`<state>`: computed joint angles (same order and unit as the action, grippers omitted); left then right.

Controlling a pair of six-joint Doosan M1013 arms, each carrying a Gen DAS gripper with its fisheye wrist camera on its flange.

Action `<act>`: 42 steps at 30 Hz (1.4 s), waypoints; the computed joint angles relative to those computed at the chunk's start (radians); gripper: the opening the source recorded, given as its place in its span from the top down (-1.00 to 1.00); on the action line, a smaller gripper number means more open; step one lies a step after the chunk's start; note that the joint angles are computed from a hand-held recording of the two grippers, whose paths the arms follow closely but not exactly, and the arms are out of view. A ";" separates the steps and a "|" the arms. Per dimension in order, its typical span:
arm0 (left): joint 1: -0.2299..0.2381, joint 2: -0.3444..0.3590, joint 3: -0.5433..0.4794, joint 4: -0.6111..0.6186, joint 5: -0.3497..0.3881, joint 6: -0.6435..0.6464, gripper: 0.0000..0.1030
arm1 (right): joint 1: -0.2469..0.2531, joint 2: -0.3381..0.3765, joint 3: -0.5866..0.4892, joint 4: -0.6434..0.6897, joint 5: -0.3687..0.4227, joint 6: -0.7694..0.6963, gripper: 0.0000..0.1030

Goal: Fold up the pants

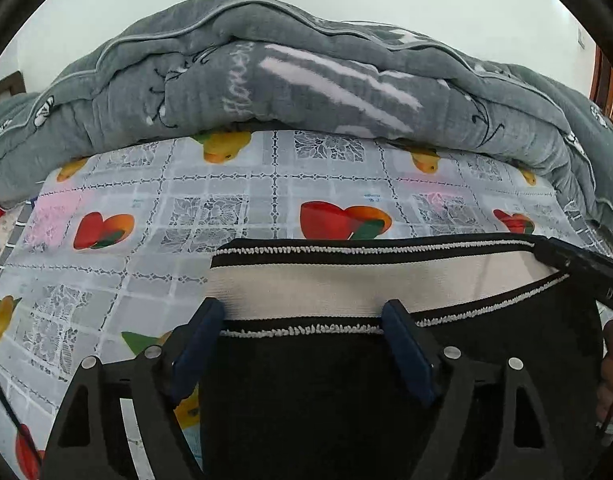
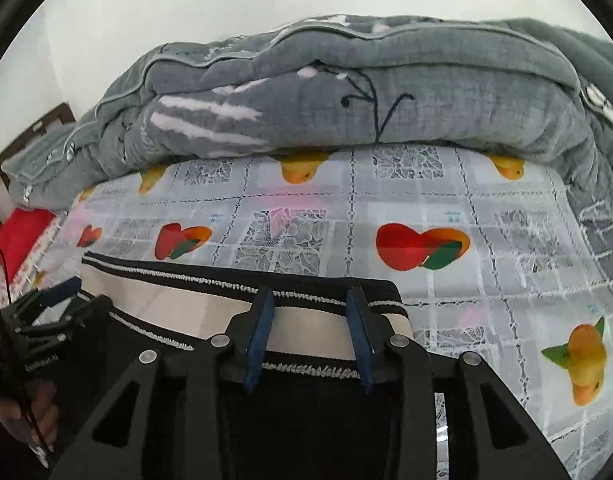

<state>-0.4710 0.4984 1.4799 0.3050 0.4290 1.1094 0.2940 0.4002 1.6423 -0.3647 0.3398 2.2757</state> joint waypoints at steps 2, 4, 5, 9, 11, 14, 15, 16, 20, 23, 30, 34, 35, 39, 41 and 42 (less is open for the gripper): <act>-0.001 0.001 -0.001 0.006 0.000 -0.006 -0.57 | 0.007 0.003 -0.003 -0.047 0.012 0.029 0.23; -0.004 0.001 -0.002 0.026 0.006 -0.020 -0.58 | 0.012 0.006 -0.007 -0.089 0.024 0.057 0.23; -0.004 0.003 -0.003 0.026 0.006 -0.019 -0.59 | 0.013 0.007 -0.008 -0.100 0.025 0.063 0.23; -0.003 0.004 -0.006 0.025 0.012 -0.015 -0.61 | 0.013 0.005 -0.003 -0.116 0.019 0.074 0.22; -0.003 0.005 -0.007 0.023 0.014 -0.016 -0.67 | 0.014 0.005 -0.003 -0.123 0.020 0.079 0.22; 0.000 0.008 -0.012 0.023 0.025 -0.029 -0.78 | 0.014 0.005 -0.003 -0.128 0.018 0.083 0.22; 0.001 0.009 -0.013 0.016 0.026 -0.028 -0.78 | 0.016 0.006 -0.004 -0.139 0.021 0.093 0.22; 0.002 0.009 -0.013 0.012 0.027 -0.028 -0.81 | 0.017 0.007 -0.005 -0.149 0.024 0.100 0.22; 0.001 0.010 -0.014 0.030 0.031 -0.044 -0.82 | 0.017 0.007 -0.006 -0.151 0.026 0.100 0.21; -0.001 0.010 -0.013 0.042 0.031 -0.054 -0.82 | 0.019 0.007 -0.007 -0.150 0.026 0.100 0.21; -0.002 0.008 -0.010 0.057 0.027 -0.065 -0.81 | 0.018 0.007 -0.007 -0.149 0.026 0.099 0.20; -0.002 0.009 -0.010 0.058 0.027 -0.065 -0.81 | 0.018 0.007 -0.006 -0.145 0.025 0.094 0.20; -0.002 0.009 -0.011 0.055 0.027 -0.063 -0.81 | 0.018 0.007 -0.006 -0.145 0.025 0.094 0.20; -0.002 0.009 -0.010 0.057 0.027 -0.066 -0.82 | 0.017 0.007 -0.006 -0.140 0.023 0.091 0.20; -0.002 0.009 -0.010 0.058 0.027 -0.066 -0.82 | 0.018 0.007 -0.006 -0.141 0.023 0.092 0.20; -0.002 0.009 -0.010 0.058 0.026 -0.067 -0.82 | 0.017 0.007 -0.006 -0.138 0.022 0.090 0.20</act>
<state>-0.4733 0.5072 1.4702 0.3631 0.4555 1.0427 0.3111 0.4067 1.6367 -0.5030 0.3622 2.3656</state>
